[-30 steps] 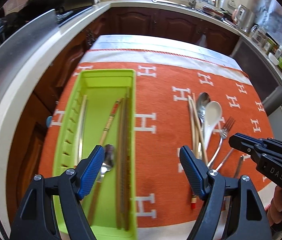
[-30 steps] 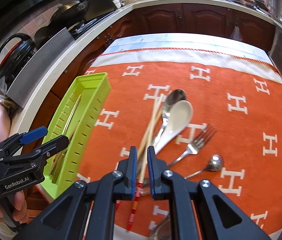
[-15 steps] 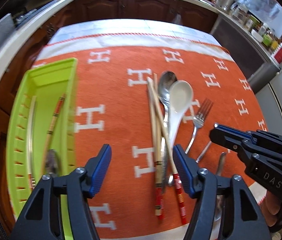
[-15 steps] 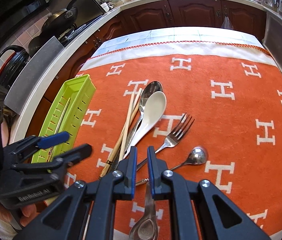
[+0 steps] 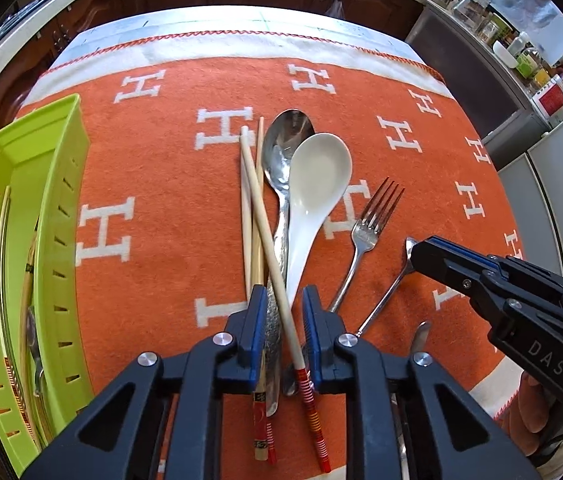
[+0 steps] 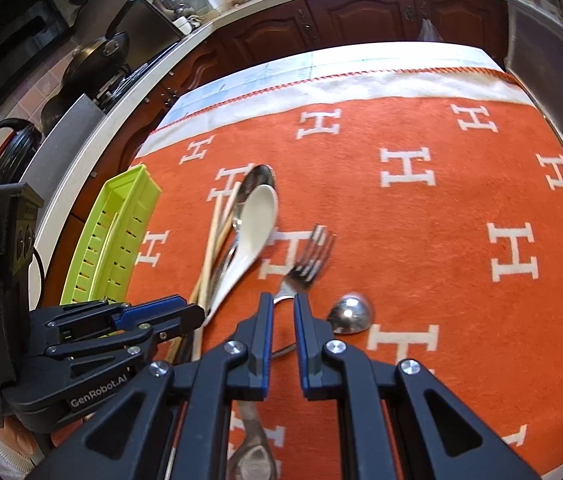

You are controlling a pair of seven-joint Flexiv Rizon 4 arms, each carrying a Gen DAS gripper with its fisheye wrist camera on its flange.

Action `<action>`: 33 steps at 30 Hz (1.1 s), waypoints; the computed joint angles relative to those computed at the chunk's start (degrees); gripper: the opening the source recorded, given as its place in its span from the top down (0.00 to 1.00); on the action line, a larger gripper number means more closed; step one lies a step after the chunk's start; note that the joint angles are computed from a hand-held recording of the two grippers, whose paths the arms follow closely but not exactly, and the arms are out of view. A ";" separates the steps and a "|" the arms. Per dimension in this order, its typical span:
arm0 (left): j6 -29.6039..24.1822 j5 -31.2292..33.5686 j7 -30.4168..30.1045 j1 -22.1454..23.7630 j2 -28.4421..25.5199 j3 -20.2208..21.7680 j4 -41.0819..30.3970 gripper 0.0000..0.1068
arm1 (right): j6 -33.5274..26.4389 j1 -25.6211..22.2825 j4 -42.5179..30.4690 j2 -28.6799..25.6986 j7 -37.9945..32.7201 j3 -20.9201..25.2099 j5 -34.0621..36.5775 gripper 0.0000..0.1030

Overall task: Organize utensils
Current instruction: 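Grasp a red-striped chopstick with the left tool while the right grasps a wooden chopstick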

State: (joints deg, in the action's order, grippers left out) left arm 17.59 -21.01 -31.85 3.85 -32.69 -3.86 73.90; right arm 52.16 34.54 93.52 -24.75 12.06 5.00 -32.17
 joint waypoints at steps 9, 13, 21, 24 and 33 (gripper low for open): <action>1.57 0.82 0.71 -0.73 0.48 -0.02 1.24 0.86 | 2.28 -0.29 2.01 0.56 1.28 -0.21 -0.65 0.90; 6.00 0.59 2.02 -1.24 1.42 -0.15 3.75 0.87 | 2.44 -0.44 2.11 0.55 1.18 -0.09 -0.49 0.90; 5.42 -0.26 3.54 -1.05 2.05 -0.55 5.18 0.95 | 2.88 -0.32 2.61 0.69 1.79 -0.06 -0.51 0.90; 6.08 -0.50 4.36 -1.13 2.47 -0.52 5.96 0.95 | 2.89 -0.29 2.63 0.65 2.09 -0.07 -0.49 0.90; 6.36 -2.32 5.18 -0.77 2.63 -0.65 6.85 0.96 | 3.58 -0.39 2.40 0.32 2.10 -0.09 0.11 0.90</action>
State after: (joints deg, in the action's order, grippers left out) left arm 23.96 -23.33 -26.67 3.08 -30.05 -4.51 80.75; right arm 55.74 34.15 95.91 -24.43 14.16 4.91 -32.06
